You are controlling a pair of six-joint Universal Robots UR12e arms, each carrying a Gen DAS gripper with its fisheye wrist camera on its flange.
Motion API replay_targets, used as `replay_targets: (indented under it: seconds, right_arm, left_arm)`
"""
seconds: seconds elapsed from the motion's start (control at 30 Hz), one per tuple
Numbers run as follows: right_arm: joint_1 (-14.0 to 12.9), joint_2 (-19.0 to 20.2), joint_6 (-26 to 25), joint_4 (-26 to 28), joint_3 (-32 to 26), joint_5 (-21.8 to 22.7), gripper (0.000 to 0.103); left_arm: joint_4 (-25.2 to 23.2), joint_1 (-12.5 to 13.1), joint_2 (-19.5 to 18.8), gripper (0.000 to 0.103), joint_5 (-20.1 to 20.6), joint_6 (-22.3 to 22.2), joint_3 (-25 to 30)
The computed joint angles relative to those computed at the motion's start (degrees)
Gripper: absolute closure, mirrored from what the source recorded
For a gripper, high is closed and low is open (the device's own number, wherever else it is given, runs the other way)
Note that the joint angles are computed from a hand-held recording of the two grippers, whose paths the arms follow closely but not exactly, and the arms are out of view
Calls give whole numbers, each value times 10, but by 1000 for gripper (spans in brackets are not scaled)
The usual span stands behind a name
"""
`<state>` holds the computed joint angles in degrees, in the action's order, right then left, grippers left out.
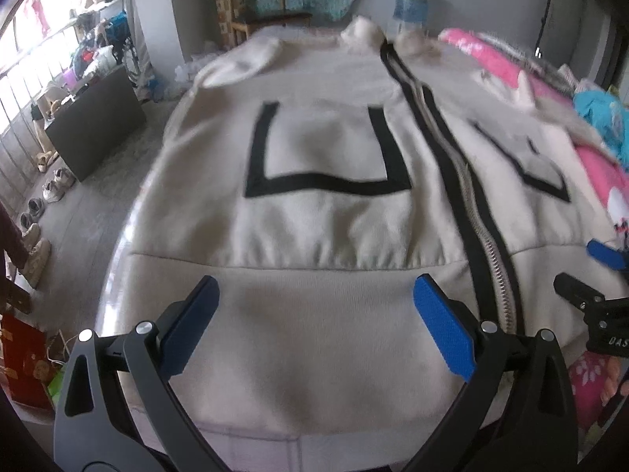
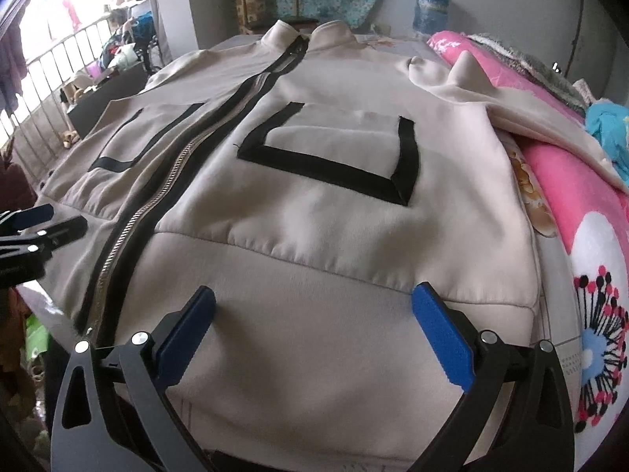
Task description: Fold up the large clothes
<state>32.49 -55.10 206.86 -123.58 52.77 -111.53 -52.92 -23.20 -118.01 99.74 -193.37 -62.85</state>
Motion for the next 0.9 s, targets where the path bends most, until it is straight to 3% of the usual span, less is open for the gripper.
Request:
replay_targets:
  seconds: [0.13,0.3,0.37,0.47,0.67,0.9]
  right_arm:
    - [-9,-42,29,-66,64,20,5]
    - [-16,-83,72,-68,119,-7,5]
    - [-17,-91,75,-62,130,-14,8]
    - [-16,-88,78,-40,124,-30,11]
    - [-15,-88,90,-19,124,-27,23]
    - [-14,-94,118,4,126,-36,38]
  left_arm:
    - [39,2,23,7,38,-4,-31]
    - [53,12,52,9,77,-28,-71]
    - [50,17,59,22,82,-37,-83]
    - [40,26,64,34,74,-54,-91]
    - [42,40,65,59,19,-61,-100]
    - [37,37,55,62,27,-54,-91]
